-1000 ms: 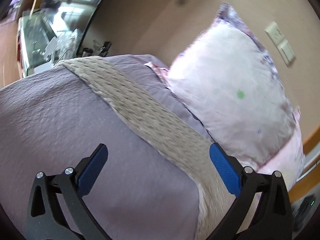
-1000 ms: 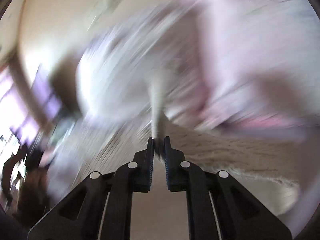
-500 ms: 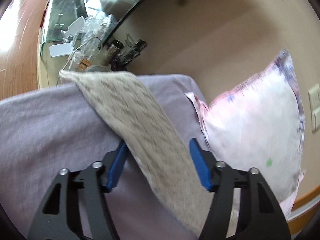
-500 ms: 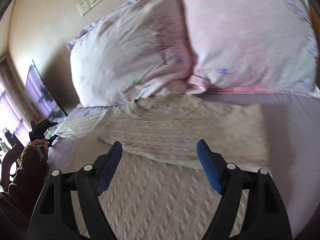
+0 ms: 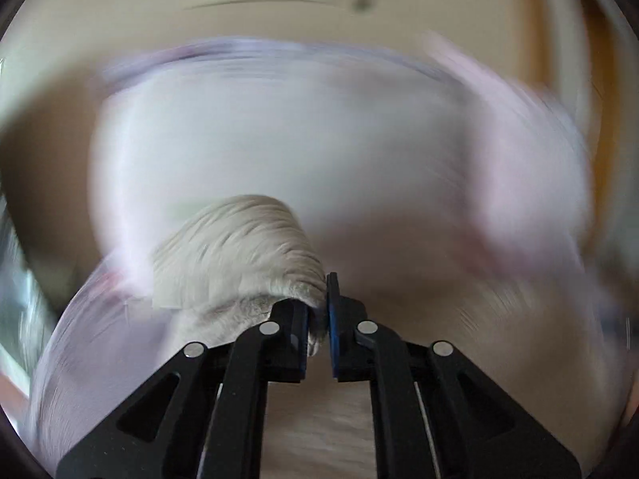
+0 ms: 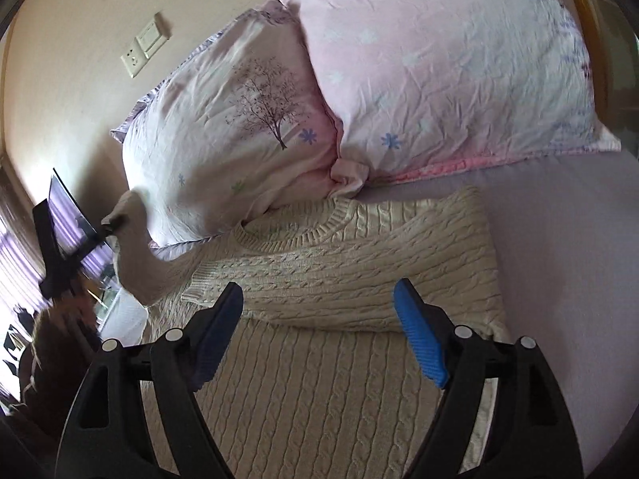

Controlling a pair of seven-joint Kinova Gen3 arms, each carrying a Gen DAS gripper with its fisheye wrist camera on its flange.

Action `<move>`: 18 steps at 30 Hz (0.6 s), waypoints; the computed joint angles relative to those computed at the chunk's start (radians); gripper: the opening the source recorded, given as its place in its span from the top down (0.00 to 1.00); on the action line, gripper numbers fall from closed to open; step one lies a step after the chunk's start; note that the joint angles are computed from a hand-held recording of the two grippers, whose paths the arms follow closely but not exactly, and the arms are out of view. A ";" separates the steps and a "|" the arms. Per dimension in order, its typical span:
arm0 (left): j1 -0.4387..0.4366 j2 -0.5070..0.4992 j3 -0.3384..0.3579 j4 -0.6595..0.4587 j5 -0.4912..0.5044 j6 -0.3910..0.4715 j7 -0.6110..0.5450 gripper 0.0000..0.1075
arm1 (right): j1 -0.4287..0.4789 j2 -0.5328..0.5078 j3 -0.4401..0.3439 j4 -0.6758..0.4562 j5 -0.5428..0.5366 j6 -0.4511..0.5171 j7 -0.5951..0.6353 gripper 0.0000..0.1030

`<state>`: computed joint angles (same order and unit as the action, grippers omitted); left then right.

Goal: Fold small clothes

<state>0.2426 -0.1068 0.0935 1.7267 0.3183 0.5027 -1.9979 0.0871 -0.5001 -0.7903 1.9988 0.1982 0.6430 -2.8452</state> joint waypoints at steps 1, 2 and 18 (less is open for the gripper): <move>0.046 0.019 0.046 0.001 -0.041 0.030 -0.027 0.89 | -0.011 0.009 0.014 0.012 -0.012 -0.018 -0.001 0.23; 0.079 0.042 0.093 0.003 -0.081 0.058 -0.037 0.89 | -0.019 0.015 0.026 0.020 -0.019 -0.028 -0.002 0.23; -0.046 -0.154 -0.320 0.160 0.238 0.437 -0.189 0.61 | -0.272 0.260 0.425 0.098 -0.189 -0.248 0.026 0.43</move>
<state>0.1963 -0.2605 -0.2264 1.8864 0.5558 0.9398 -2.1873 -0.1849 -0.2405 -0.3651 2.0968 0.0087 0.3945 -2.8194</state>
